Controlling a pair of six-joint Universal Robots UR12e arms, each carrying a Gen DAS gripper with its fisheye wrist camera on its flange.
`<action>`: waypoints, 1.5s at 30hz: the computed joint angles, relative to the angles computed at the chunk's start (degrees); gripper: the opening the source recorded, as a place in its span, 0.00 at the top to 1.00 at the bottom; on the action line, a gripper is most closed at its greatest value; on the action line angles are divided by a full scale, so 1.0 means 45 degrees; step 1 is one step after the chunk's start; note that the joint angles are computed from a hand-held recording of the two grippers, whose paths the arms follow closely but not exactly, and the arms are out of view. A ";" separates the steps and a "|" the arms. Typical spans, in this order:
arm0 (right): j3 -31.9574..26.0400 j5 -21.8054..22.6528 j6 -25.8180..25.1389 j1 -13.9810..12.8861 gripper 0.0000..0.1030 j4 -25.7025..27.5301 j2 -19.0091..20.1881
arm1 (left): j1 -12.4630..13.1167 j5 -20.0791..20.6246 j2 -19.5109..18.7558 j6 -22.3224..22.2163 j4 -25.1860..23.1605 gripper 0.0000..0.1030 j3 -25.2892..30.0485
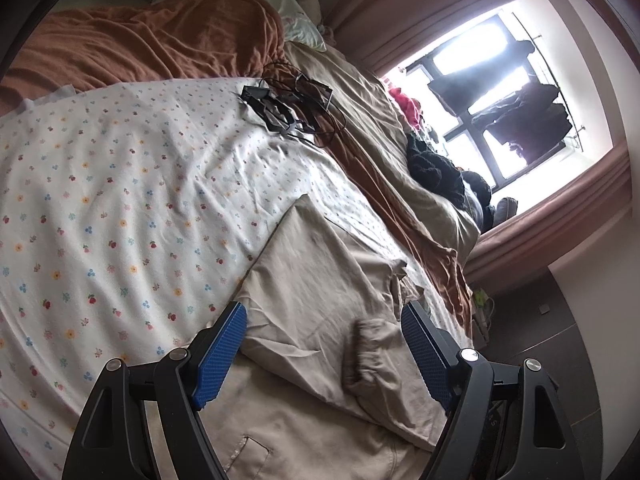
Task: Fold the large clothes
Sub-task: 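Withdraw both open tools above the folded jacket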
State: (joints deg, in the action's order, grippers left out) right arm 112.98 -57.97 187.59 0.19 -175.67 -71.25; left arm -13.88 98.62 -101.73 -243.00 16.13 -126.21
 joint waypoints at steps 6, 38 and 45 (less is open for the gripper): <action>0.0479 -0.0442 0.1168 -0.0440 0.33 -0.0069 -0.0186 | -0.0101 0.0090 -0.0055 0.0333 -0.0511 0.22 0.0169; 0.3218 0.1194 0.0161 -0.4057 0.02 0.2281 -0.4417 | -0.3362 0.3847 0.1494 0.2342 -0.3417 0.02 0.0619; 0.4420 0.2274 0.0067 -0.5374 0.02 0.2200 -0.5758 | -0.4240 0.4439 0.2119 0.1094 -0.3026 0.02 -0.0217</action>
State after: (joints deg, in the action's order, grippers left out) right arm 132.88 -47.74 187.90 -23.99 -165.76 -97.16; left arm -32.96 118.60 -92.19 -238.07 2.51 -127.18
